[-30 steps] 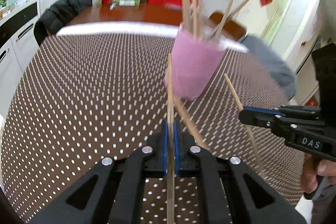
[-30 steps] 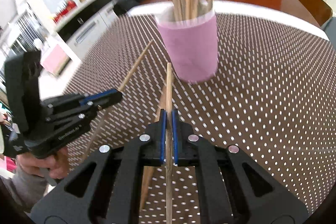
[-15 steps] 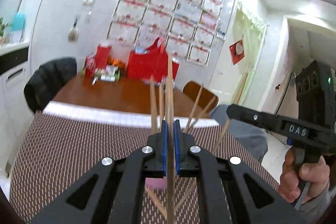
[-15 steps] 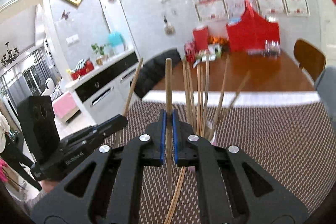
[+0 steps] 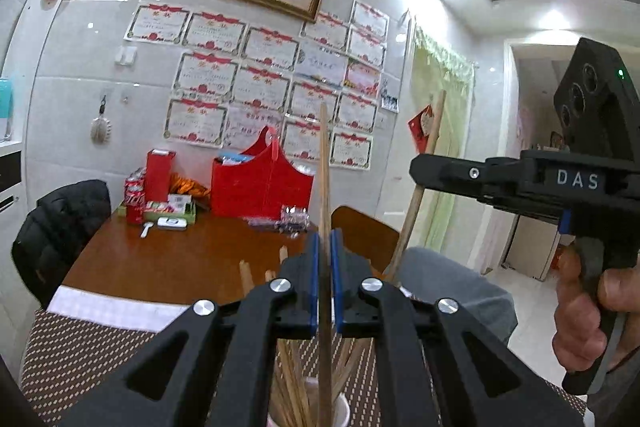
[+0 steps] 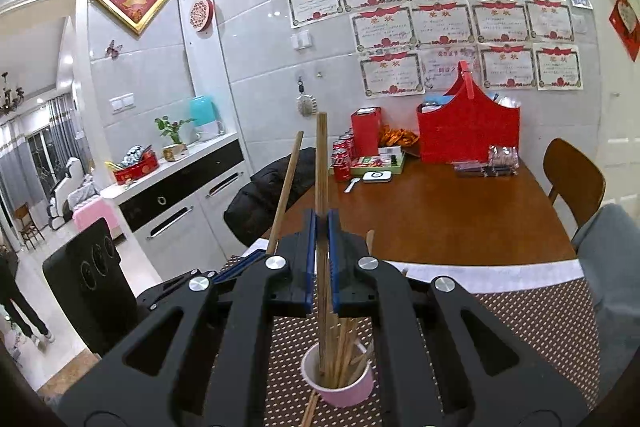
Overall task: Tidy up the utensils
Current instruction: 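Lower both chopsticks into the pink cup and open both grippers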
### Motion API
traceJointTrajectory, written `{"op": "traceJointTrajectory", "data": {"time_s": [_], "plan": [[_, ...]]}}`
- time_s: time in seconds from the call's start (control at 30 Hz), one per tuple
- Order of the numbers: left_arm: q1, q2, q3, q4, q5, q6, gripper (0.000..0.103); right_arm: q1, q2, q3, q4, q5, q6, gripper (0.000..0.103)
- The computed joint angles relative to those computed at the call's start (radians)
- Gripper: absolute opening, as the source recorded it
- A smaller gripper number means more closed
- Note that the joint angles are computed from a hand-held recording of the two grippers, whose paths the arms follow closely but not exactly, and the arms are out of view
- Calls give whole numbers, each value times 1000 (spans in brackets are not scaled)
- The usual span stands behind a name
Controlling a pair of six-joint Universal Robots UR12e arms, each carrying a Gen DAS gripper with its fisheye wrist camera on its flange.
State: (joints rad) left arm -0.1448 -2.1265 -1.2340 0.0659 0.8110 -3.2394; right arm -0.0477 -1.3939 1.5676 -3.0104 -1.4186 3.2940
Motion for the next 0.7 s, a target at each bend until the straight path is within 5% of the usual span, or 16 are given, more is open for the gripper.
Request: {"op": "traceJointTrajectory", "data": {"time_s": [0.37, 0.7], "plan": [[-22, -127, 109, 144, -40, -133, 6, -5, 38, -20, 44, -22, -19, 6], [-31, -126, 57, 108, 24, -59, 9, -6, 45, -5, 77, -13, -23, 6]]}}
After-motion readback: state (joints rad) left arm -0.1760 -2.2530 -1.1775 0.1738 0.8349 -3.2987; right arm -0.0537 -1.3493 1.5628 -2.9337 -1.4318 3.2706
